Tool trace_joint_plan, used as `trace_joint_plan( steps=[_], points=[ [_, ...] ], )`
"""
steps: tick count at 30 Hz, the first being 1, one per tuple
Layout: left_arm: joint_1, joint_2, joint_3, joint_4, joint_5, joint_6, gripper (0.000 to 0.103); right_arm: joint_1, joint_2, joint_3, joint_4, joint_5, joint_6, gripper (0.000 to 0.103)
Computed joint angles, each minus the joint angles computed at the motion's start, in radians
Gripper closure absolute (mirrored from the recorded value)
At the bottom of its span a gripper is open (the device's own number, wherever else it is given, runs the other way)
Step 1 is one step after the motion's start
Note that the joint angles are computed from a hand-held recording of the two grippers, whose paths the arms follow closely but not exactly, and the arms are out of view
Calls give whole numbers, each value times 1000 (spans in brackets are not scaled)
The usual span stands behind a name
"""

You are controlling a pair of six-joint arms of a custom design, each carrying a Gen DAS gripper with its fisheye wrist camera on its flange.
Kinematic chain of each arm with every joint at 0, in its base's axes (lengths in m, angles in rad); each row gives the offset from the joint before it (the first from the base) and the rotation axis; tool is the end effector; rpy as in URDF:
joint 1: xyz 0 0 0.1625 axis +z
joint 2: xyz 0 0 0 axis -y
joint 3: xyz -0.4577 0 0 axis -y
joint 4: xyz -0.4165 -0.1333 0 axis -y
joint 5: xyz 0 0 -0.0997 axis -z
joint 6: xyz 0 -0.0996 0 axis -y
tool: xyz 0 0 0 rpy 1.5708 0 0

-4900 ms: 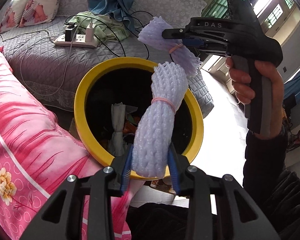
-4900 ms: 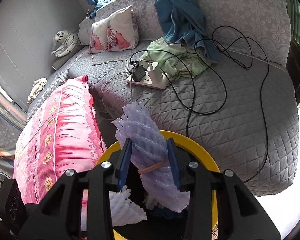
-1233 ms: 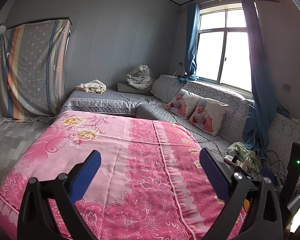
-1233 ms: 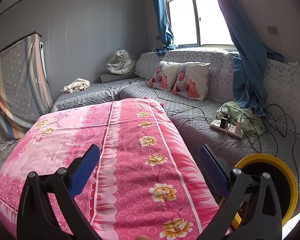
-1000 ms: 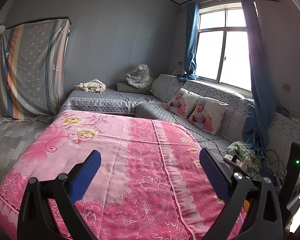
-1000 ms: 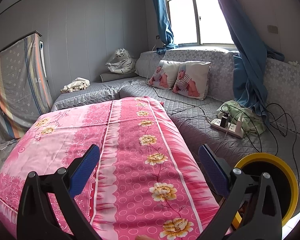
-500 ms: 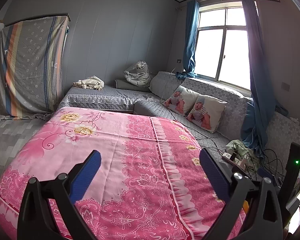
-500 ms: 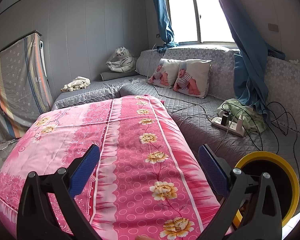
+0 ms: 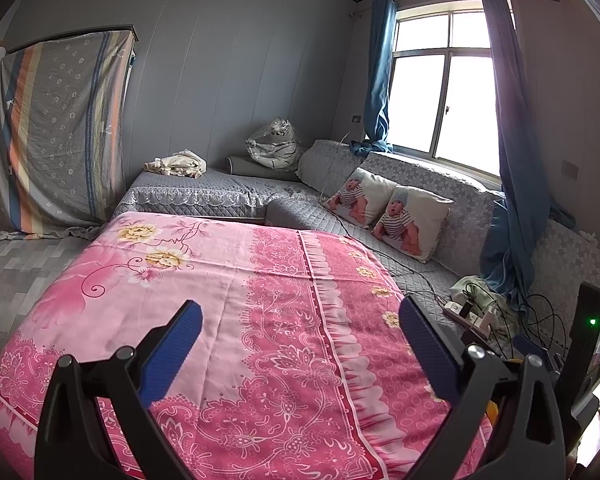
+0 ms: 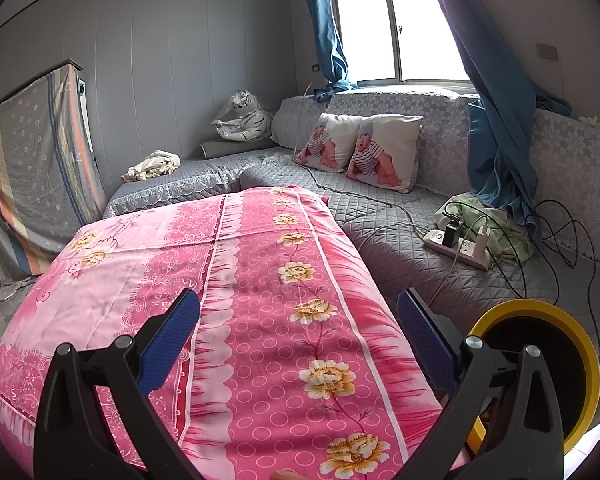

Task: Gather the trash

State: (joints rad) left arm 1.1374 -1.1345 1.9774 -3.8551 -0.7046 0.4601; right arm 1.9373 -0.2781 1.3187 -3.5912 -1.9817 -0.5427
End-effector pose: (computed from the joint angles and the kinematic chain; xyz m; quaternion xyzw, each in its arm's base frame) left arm -0.0400 -0.5846 0.3569 0.0449 0.7347 -0.5947 0.3233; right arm 0.3676 -0.6967 -0.0393 0.2931 -0.8182 0.4430 0.2198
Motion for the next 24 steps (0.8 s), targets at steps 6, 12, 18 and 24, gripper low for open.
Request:
trace_joint_plan(
  steps=[6,12,18,24],
  points=[
    [0,-2,2,14,-1,-9,8,0,0,-1,7,-5,7,8],
    [-1,0,1,10,3,-7,8,0,-1,-3,11,-6,9,8],
    [6,-3,1,25,-9,-19,8,-1,-1,-5,20,-9,16,8],
    [11,-5,-4,37,-15,-19,8,-1,-2,-5,21,-9,16,8]
  ],
)
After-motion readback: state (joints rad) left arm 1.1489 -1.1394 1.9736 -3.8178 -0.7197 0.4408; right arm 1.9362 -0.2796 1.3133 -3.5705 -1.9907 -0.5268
